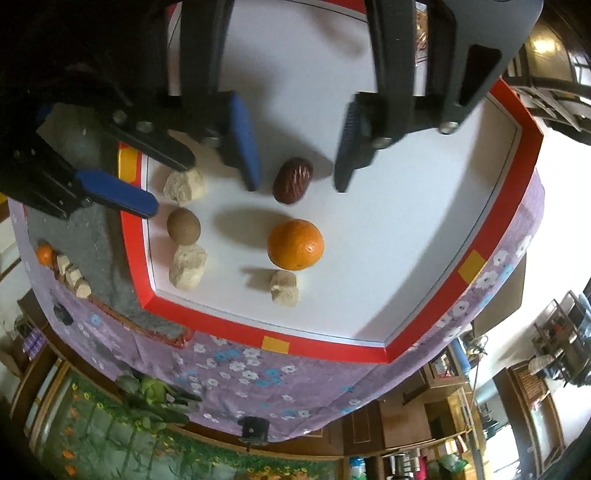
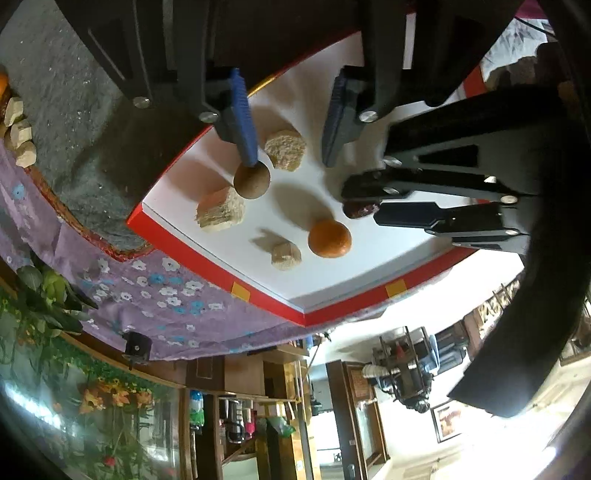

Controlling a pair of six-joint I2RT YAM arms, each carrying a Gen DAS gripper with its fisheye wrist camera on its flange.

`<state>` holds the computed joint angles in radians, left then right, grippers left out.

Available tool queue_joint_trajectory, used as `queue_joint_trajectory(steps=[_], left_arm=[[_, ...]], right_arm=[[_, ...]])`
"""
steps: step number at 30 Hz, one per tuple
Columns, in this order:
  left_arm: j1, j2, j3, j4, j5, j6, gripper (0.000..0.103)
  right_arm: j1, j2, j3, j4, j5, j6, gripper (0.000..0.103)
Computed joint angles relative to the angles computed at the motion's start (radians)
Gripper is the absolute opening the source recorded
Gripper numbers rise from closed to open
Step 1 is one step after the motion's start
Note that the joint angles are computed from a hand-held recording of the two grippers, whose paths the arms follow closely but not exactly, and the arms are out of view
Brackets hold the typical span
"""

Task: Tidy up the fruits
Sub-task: 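Lift both open tools out of the tray back over the mat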

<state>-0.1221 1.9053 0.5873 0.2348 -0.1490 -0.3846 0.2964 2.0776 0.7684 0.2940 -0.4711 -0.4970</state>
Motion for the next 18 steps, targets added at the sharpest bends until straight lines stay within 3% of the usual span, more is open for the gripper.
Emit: queue_joint_trajectory(steps=[9,18], left_arm=[[-0.104,-0.095,-0.022,-0.014,-0.145,-0.056,0.048],[-0.244,-0.07,0.102,-0.078,-0.176,-0.116,0.048]], right_arm=[[-0.104,-0.13,-0.116,0.053,-0.065,0.005,0.037],[-0.306,-0.223,-0.152,0.004,-0.134,-0.043,0.041]])
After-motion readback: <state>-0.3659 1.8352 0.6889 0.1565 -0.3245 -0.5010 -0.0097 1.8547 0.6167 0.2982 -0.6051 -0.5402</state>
